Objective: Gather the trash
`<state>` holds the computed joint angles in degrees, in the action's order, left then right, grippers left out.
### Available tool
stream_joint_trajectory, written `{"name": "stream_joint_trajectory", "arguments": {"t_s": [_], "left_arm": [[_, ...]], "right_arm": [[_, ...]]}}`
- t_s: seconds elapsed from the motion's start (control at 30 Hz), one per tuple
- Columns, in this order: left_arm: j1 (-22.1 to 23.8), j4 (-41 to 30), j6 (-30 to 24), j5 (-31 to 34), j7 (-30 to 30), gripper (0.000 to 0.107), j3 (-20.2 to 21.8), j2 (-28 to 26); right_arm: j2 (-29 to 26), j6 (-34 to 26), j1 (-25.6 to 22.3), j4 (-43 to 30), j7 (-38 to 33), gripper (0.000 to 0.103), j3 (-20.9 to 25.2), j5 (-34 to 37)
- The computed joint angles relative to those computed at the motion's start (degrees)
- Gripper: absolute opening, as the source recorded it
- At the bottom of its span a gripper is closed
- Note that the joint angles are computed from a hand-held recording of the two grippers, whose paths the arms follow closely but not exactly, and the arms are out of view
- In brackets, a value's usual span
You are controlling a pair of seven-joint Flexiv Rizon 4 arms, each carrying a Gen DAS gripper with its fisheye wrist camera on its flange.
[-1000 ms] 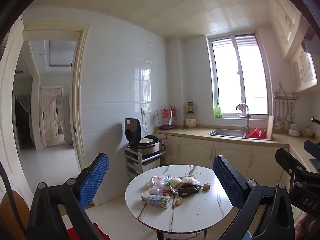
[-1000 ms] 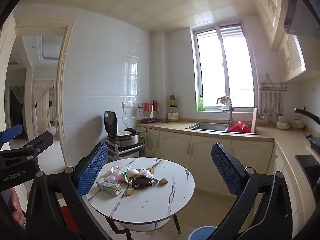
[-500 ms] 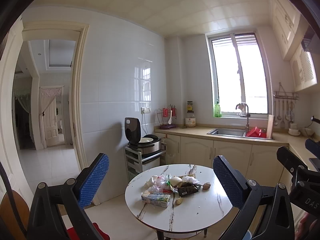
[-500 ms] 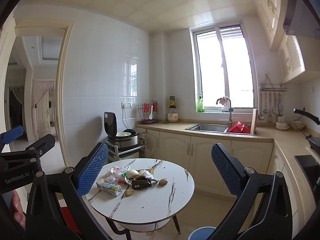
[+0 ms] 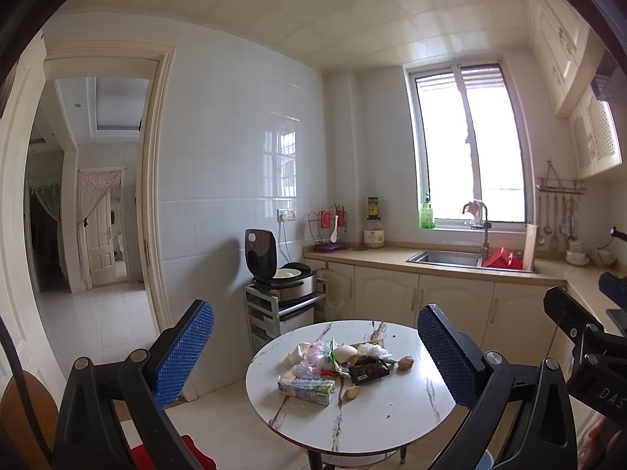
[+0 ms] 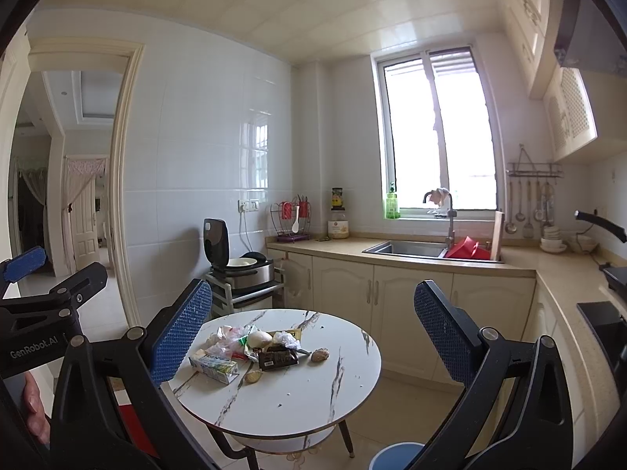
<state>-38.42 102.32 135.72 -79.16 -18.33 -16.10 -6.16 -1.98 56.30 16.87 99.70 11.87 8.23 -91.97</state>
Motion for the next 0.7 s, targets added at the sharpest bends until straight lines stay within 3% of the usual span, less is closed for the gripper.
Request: {"name": "stream_joint_trajectory", "arguments": {"t_s": [0.7], "left_arm": [[0.1, 0.1, -0.2, 0.3, -0.1, 0.102, 0.1, -0.1]], "right_arm": [[-0.3, 0.1, 0.3, 0.1, -0.8, 0.103, 0.1, 1.1]]}}
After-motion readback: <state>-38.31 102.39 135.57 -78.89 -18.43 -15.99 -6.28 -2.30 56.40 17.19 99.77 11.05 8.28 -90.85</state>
